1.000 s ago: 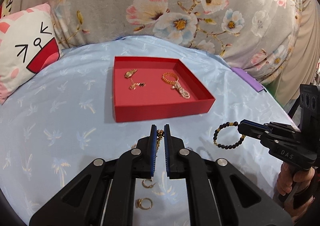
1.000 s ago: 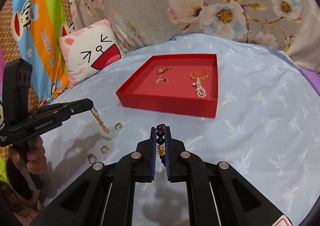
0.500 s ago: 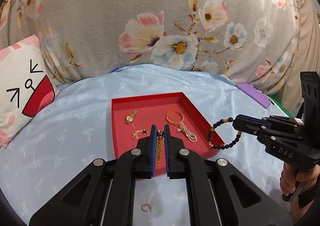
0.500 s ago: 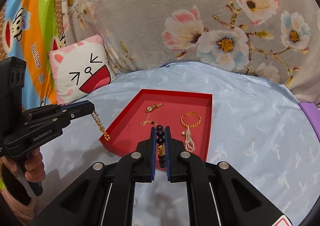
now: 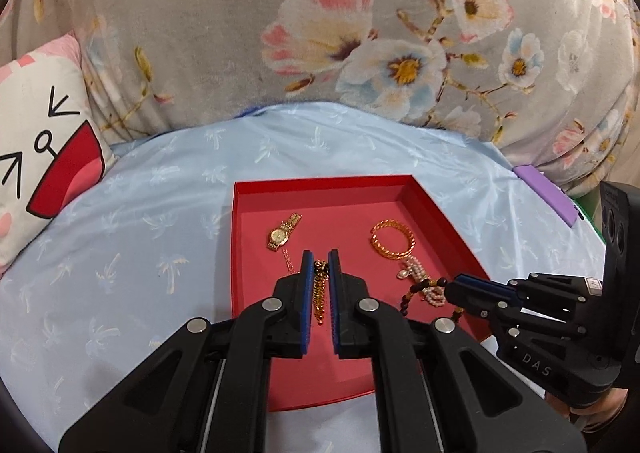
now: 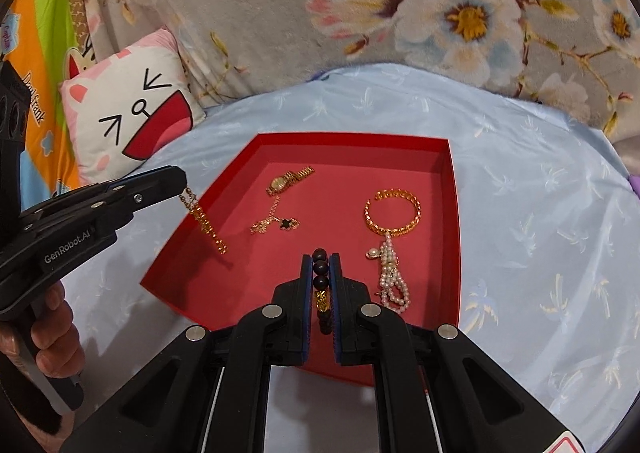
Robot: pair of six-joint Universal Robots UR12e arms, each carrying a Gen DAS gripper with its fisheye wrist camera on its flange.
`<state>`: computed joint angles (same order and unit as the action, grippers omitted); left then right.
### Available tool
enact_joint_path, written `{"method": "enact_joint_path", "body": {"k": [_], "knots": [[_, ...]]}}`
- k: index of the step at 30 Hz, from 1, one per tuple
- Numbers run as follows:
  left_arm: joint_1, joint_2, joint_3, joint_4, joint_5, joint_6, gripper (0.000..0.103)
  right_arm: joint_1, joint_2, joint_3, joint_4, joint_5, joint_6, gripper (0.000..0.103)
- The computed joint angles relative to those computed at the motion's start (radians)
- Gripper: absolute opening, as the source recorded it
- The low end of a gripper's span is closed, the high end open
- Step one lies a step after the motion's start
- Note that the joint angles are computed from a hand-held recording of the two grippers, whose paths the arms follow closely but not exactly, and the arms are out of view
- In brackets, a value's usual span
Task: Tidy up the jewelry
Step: 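Carry the gold chain and black bead bracelet over the red box with both grippers, then lower the chain and bracelet into the red box and open both grippers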
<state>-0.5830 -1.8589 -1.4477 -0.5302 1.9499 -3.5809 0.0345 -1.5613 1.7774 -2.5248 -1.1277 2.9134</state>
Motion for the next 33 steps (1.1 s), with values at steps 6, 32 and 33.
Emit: {"method": "enact_joint_path", "body": {"k": [6, 32, 33], "knots": [[0.006, -0.004, -0.003, -0.021, -0.006, -0.018, 0.007, -0.002, 0.012, 0.005, -0.001, -0.012, 0.009, 0.007], [-0.037, 0.08, -0.101, -0.02, 0.082, -0.085, 0.04, -0.045, -0.141, 0.13, -0.053, 0.005, -0.075, 0.025], [-0.043, 0.088, -0.114, -0.023, 0.083, -0.091, 0.04, -0.044, -0.154, 0.145, -0.051, 0.003, -0.087, 0.025]]}}
